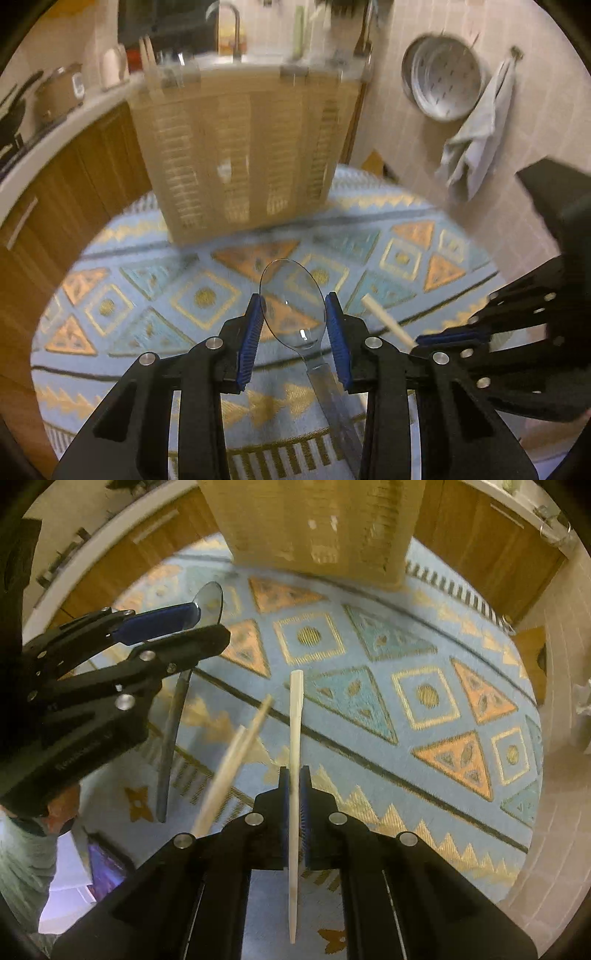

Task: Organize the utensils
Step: 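Carry the clear spoon and chopstick over the basket and open both tools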

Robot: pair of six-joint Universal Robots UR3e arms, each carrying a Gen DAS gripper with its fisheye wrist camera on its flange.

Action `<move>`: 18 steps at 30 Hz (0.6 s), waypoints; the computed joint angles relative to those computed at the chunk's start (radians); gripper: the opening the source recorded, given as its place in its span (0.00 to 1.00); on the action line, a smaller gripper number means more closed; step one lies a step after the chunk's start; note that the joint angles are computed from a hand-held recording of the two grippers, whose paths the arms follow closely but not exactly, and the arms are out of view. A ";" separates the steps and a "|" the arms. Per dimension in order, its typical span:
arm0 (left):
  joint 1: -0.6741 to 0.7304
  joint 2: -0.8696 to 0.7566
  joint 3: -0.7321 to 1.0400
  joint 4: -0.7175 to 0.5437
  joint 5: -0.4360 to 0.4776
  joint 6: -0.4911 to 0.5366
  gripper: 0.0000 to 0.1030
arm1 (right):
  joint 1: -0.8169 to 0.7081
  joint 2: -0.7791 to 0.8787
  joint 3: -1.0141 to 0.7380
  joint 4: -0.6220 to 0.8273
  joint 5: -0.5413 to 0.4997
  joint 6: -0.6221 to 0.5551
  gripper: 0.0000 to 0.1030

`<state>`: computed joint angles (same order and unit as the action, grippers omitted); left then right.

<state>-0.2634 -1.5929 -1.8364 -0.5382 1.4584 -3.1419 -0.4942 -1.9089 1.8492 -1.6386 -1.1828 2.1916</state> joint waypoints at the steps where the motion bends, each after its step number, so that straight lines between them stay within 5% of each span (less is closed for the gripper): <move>1: 0.010 0.030 -0.017 0.027 -0.015 -0.001 0.31 | -0.024 -0.019 -0.005 0.031 0.032 -0.032 0.04; 7: 0.067 0.155 -0.066 0.162 -0.096 -0.038 0.31 | -0.238 -0.156 -0.094 0.327 0.290 -0.312 0.04; 12: 0.090 0.187 -0.081 0.332 -0.080 -0.097 0.31 | -0.467 -0.211 -0.277 0.847 0.563 -0.695 0.04; 15: 0.055 0.139 -0.020 0.427 0.026 -0.110 0.31 | -0.475 -0.203 -0.328 0.865 0.680 -0.688 0.04; 18: -0.005 0.057 0.087 0.519 0.183 -0.082 0.31 | -0.426 -0.204 -0.309 0.660 0.788 -0.505 0.04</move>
<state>-0.2689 -1.5360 -1.7494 -0.0194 1.6412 -3.2237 -0.9207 -2.1130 1.5397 -0.9790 -0.3951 1.6865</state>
